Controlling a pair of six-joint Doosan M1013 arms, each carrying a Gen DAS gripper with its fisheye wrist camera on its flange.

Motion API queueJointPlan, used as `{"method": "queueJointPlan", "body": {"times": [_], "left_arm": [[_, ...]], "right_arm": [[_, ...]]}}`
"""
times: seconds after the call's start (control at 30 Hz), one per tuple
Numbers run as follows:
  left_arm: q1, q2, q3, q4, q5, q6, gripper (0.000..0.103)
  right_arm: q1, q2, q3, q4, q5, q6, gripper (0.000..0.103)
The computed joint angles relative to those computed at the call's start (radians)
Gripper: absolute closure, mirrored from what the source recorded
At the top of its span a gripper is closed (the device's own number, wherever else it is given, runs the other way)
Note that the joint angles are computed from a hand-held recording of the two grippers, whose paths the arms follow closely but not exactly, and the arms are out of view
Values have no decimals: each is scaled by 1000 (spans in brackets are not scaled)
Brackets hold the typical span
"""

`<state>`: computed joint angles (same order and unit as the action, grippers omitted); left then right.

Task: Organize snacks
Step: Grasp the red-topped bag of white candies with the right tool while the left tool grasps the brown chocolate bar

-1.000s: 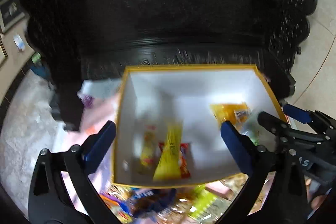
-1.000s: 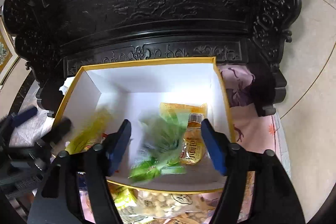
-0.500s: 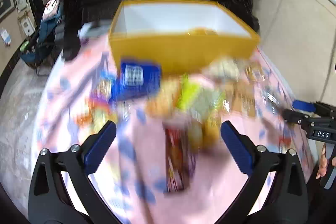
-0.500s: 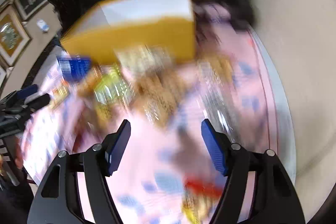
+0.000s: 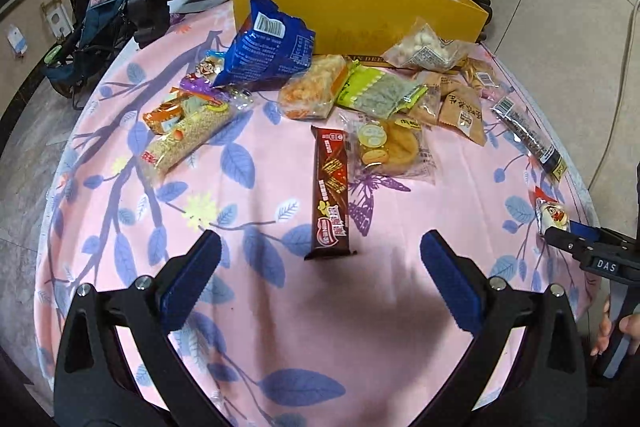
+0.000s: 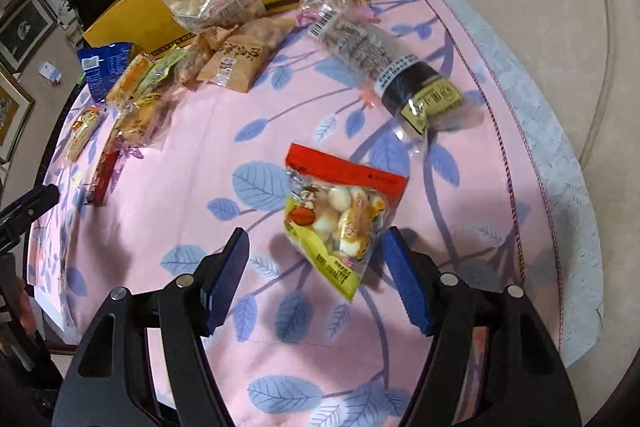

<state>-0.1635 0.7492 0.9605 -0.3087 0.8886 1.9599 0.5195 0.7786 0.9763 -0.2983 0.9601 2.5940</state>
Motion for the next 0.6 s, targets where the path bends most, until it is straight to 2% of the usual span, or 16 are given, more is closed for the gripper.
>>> {"method": "queueJointPlan", "body": {"times": [0.07, 0.17, 0.2, 0.23, 0.27, 0.37, 0.47, 0.6], "left_arm": [[1, -1, 1, 12, -6, -13, 2], [6, 7, -11, 20, 8, -37, 2], [8, 8, -14, 21, 13, -42, 2], [8, 10, -16, 23, 16, -46, 2], [9, 10, -17, 25, 19, -50, 2], [8, 12, -17, 40, 23, -61, 2], [7, 31, -44, 24, 56, -67, 2], [-9, 63, -86, 43, 74, -81, 2]], "right_arm": [[4, 0, 8, -38, -18, 35, 32], [12, 23, -23, -114, 11, 68, 32], [20, 41, -51, -154, 46, 61, 35], [28, 57, -75, -188, 72, 49, 44], [31, 61, -80, -197, 72, 41, 45], [34, 71, -99, -154, 18, -17, 48], [36, 111, -173, -89, -5, -124, 48], [38, 180, -296, -74, 21, -198, 48]]}}
